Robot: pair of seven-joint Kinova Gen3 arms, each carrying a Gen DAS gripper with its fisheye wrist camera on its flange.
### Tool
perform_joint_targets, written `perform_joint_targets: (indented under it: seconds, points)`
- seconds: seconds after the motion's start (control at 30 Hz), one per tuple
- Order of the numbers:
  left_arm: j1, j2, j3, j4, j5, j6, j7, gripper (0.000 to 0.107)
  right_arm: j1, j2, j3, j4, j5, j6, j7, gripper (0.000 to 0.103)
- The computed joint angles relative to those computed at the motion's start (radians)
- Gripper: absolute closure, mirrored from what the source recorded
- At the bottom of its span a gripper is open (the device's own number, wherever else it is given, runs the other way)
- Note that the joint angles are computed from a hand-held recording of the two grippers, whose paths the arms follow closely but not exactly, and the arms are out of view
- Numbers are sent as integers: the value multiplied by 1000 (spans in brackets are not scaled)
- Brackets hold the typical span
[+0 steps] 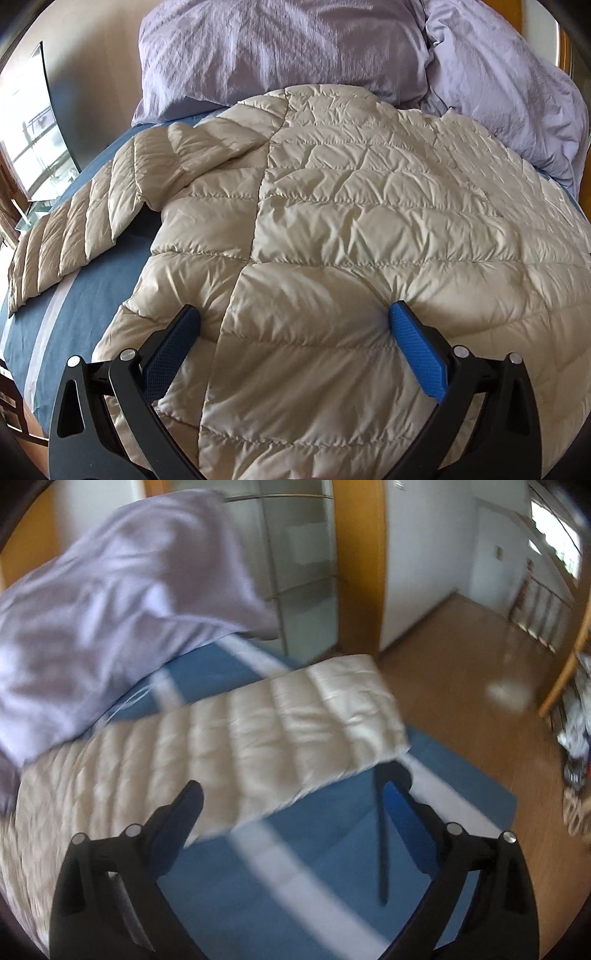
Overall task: Fold large clothes
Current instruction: 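Grasp the jacket sleeve cuff with the right gripper and lift it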
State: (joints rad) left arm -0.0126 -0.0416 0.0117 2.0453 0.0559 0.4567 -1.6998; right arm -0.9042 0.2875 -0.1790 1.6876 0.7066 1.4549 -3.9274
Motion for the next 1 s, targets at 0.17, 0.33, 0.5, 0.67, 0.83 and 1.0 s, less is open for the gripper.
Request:
perform_joint_targets:
  seconds: [0.17,0.33,0.5,0.67,0.83,1.0]
  points:
    - [0,15,3,-13,-7,19,11,6,68,-62,13,142,-28,-95,-90,17]
    - [1,20,3,-21,-7,29,17,6,118,-107,-16,245,-30,-193,-207,26]
    - [-1,24,2,-26,0,35,13,6,122,-58,-33,198,-46,-114,-137,52]
    - [-1,24,1,-27,6,36,7,6,108,-78,-42,226,-9,-142,-163,91]
    - [-2,24,1,-26,6,36,7,6,55,-41,-28,128,31,-13,-115,97]
    - [-2,24,0,-28,12,38,2,6,-3,17,-19,-21,144,89,15,97]
